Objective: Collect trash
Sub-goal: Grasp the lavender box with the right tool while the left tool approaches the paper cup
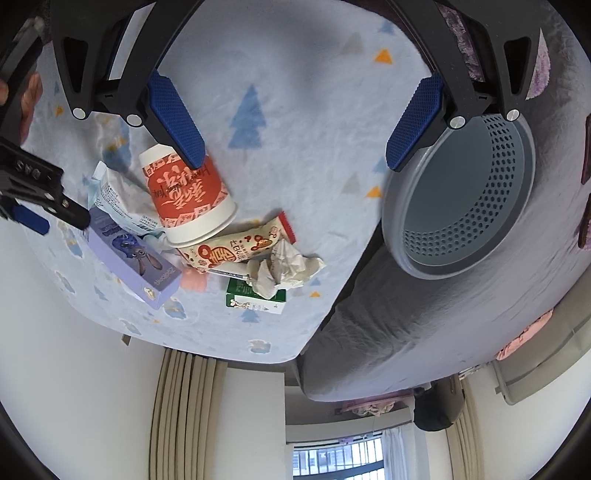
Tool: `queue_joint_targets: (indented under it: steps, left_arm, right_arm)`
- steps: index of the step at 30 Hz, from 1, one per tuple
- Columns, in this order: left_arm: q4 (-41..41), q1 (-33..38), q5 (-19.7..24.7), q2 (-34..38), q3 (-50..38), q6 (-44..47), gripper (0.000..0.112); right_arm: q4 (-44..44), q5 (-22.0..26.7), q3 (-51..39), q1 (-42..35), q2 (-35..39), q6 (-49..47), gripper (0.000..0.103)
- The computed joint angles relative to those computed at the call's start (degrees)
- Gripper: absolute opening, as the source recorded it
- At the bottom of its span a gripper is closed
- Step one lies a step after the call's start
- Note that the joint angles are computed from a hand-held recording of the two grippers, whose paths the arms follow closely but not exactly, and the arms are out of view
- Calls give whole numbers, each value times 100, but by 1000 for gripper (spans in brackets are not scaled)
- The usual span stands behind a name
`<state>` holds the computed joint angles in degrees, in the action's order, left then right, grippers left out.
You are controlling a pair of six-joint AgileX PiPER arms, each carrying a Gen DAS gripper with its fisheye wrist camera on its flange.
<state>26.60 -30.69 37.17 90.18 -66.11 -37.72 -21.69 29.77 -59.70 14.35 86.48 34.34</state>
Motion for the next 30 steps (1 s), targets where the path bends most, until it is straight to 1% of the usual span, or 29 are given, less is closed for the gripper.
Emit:
queue_joint_targets:
  steps: [4, 7, 11, 14, 15, 16, 17, 18, 20, 22, 23, 26, 30]
  left_arm:
    - [334, -222, 150, 207, -119, -341, 97]
    - [401, -275, 190, 289, -174, -408, 97]
    - [505, -344, 247, 410, -257, -508, 97]
    - [577, -388, 254, 510, -325, -607, 97]
    - [587, -399, 248, 518, -322, -622, 97]
    - [608, -435, 259, 557, -346, -635, 97]
    - [616, -451, 261, 571, -352, -631, 97]
    - [656, -492, 279, 602, -371, -650, 97]
    - [682, -527, 319, 618, -389, -653, 97]
    - [656, -551, 338, 649, -422, -632, 97]
    - [625, -555, 341, 654, -429, -612, 97]
    - [553, -559, 343, 668, -454, -556, 97]
    - [571, -583, 342, 610, -427, -589, 97]
  right_arm:
    - [1202, -215, -403, -453, 512, -1525, 94]
    - [1583, -326, -674, -568, 835, -2224, 94]
    - [1722, -368, -965, -521, 1158, -2759, 94]
    - [1529, -342, -1173, -435, 1403, -2774, 93]
    - [1638, -306, -1260, -439, 1494, -2948, 90]
    - [1656, -283, -1311, -425, 1543, -3004, 83]
    - [1681, -205, -1393, -418, 1618, -3072, 67]
    - [1741, -94, -1474, -419, 1684, -3154, 65]
    - [1786, -157, -1415, -419, 1640, -3191, 61]
    - [1893, -172, -1354, -437, 1574, -3298, 54]
    - [1960, -177, -1316, -445, 1533, -3343, 46]
    - [2182, -208, -1202, -481, 1413, -3434, 45]
    - [2505, -271, -1004, -561, 1194, -3471, 39]
